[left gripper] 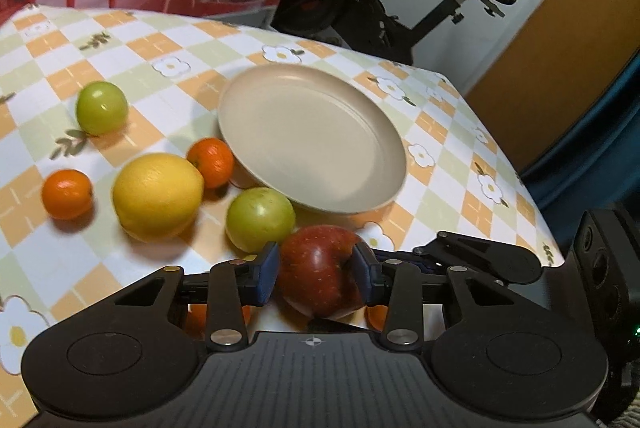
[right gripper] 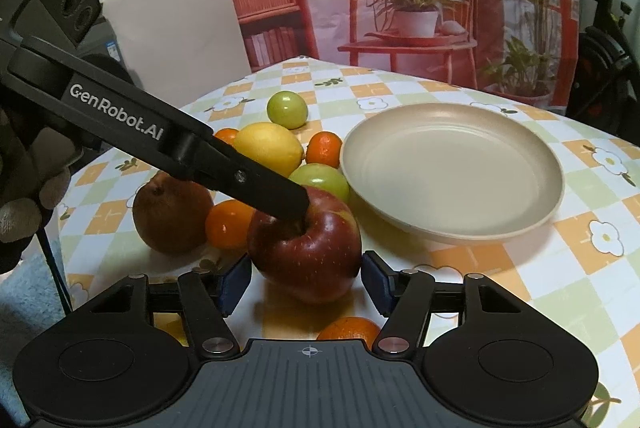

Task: Organize fruits
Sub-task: 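Close the left tool on the red apple and lift it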

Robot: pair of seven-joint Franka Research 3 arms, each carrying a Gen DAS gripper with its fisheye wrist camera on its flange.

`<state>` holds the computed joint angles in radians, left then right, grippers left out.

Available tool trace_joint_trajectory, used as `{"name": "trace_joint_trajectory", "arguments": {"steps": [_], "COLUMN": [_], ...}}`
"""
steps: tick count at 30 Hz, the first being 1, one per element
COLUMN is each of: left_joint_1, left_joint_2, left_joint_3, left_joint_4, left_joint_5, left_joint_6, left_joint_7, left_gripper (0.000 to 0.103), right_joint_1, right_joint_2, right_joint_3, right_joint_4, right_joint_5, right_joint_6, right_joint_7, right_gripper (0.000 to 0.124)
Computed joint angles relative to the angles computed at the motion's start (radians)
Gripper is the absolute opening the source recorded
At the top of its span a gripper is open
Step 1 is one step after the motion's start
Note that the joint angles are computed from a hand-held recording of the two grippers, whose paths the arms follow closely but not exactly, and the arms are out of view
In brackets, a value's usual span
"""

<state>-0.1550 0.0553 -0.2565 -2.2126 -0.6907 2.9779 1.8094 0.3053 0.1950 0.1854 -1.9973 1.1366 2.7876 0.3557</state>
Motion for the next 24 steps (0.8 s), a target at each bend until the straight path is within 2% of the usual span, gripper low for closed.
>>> {"name": "trace_joint_trajectory", "arguments": {"steps": [6, 11, 14, 21, 24], "left_joint_1": [0.007, 0.001, -0.003, 0.021, 0.035], "left_joint_2": [0.000, -0.009, 0.001, 0.038, 0.068], "left_joint_3": [0.000, 0.003, 0.007, -0.006, -0.008], "left_joint_4": [0.017, 0.036, 0.056, 0.114, 0.152], "left_joint_5": [-0.013, -0.062, -0.024, 0.033, 0.095], "left_joint_6": [-0.030, -0.010, 0.005, 0.029, 0.032], "left_joint_7": [0.025, 0.084, 0.070, 0.031, -0.019], "left_gripper": [0.039, 0.039, 0.039, 0.039, 0.039], "right_joint_1": [-0.011, -0.014, -0.018, -0.025, -0.031], "right_joint_2": [-0.006, -0.019, -0.010, 0.040, 0.076], "right_joint_3": [-0.004, -0.007, -0.014, -0.012, -0.003], "right_joint_4": [0.002, 0.019, 0.052, 0.139, 0.186], "right_joint_5": [0.029, 0.081, 0.097, 0.048, 0.023], "right_joint_6": [-0.024, -0.019, -0.027, -0.019, -0.011], "right_joint_7": [0.009, -0.036, -0.054, -0.048, -0.044], "right_gripper": [0.056, 0.056, 0.056, 0.056, 0.056]}}
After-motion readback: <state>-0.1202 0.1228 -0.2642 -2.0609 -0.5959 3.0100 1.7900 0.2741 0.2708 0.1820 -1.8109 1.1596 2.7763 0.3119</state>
